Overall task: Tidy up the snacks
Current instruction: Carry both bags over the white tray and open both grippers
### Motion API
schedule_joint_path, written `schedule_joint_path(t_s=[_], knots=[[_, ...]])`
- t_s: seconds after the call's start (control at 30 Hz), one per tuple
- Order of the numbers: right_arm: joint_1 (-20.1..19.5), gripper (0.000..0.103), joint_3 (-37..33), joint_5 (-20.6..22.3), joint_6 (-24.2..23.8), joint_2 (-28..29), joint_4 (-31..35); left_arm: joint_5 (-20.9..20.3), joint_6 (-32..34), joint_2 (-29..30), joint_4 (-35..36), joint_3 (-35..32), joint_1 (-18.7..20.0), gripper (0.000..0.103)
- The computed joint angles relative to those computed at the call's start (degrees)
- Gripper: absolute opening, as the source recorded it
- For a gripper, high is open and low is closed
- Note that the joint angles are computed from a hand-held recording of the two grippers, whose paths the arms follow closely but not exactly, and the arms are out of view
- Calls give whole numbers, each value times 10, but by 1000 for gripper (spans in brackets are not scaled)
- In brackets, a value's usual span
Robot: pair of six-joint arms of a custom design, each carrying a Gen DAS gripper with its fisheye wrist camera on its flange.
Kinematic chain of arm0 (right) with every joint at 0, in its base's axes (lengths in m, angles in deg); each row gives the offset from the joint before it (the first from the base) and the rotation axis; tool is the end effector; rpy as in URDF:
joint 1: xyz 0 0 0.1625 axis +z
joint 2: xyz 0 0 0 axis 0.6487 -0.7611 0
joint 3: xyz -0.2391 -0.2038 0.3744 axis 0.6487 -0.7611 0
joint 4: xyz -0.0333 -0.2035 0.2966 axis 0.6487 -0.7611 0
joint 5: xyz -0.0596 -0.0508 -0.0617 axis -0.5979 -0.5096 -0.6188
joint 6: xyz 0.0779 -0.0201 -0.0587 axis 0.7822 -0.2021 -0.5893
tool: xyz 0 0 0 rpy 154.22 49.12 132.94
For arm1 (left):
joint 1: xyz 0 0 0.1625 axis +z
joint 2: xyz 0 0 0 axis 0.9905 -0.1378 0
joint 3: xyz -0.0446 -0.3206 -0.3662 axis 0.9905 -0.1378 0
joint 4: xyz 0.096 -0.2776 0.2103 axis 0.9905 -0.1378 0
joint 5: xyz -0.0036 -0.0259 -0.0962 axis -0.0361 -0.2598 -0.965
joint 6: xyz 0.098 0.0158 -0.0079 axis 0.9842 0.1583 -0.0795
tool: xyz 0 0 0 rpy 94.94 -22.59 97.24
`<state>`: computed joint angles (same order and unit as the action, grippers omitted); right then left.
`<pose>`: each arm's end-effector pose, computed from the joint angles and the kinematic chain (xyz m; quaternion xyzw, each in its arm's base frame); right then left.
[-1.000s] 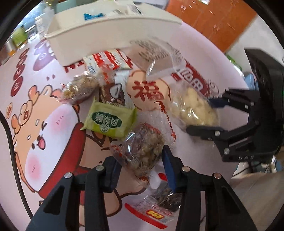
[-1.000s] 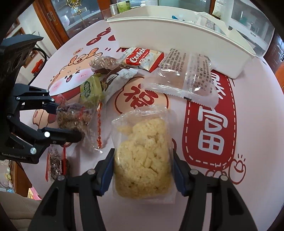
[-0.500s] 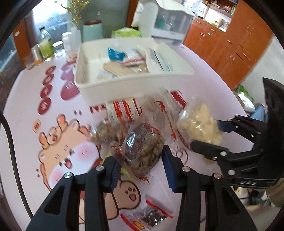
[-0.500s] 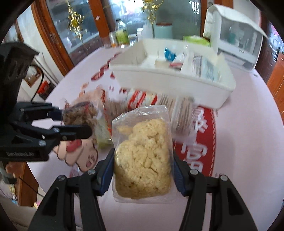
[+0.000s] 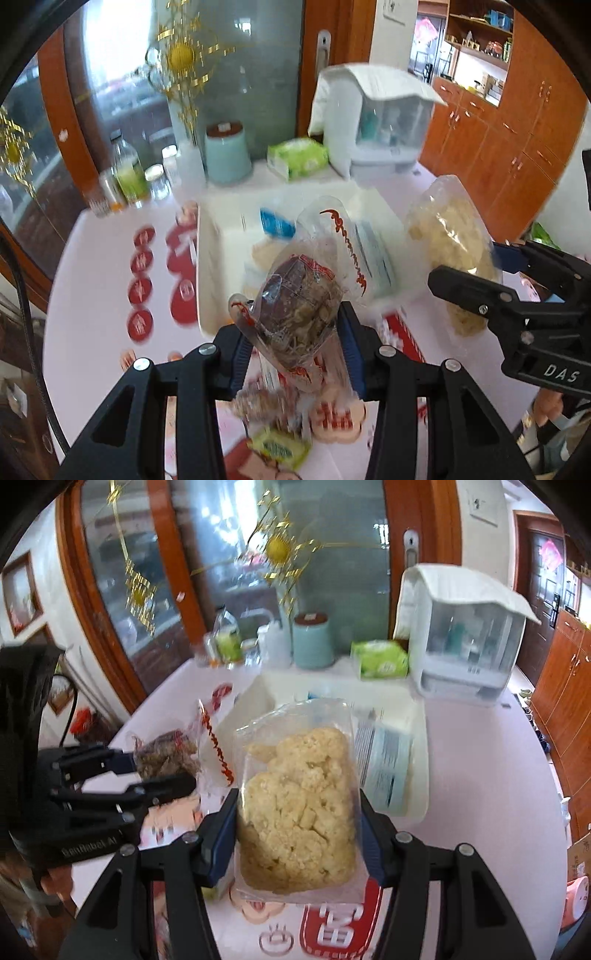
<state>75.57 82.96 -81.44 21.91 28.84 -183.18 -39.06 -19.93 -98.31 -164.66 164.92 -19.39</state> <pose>0.4121 -0.6867 0.0734 0.1657 -0.8905 0.3175 0.2806 -0.1711 -0.7410 0.3419 0.3024 0.8902 -0.2170 0.2626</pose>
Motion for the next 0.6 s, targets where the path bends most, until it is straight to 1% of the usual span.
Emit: schedule_joint_path(t_s=[0.1, 0.27, 0.33, 0.37, 0.4, 0.43, 0.47, 0.5, 0.53, 0.6], knots=[[-2, 58, -54, 7, -7, 7, 24, 20, 15, 26, -6, -43, -9, 42], [-5, 59, -160, -10, -34, 39, 69, 62, 27, 76, 4, -123, -13, 43], [-8, 59, -205, -21, -43, 56, 89, 80, 27, 97, 15, -157, -12, 45], [-10, 59, -222, -23, -44, 62, 99, 87, 25, 105, 20, -169, -11, 49], [-13, 59, -247, -28, -44, 72, 115, 94, 24, 111, 20, -178, -11, 63], [-15, 59, -260, -32, -42, 77, 123, 101, 25, 114, 15, -181, -10, 84], [-18, 59, -278, -36, -43, 84, 132, 109, 29, 119, 3, -185, -10, 91], [-19, 59, -284, -39, -44, 88, 134, 115, 38, 122, -18, -183, -11, 96], [-21, 60, -295, -41, -46, 93, 136, 117, 47, 123, -34, -181, -11, 96], [-24, 62, -300, -37, -53, 95, 133, 124, 55, 127, -37, -183, -11, 97]])
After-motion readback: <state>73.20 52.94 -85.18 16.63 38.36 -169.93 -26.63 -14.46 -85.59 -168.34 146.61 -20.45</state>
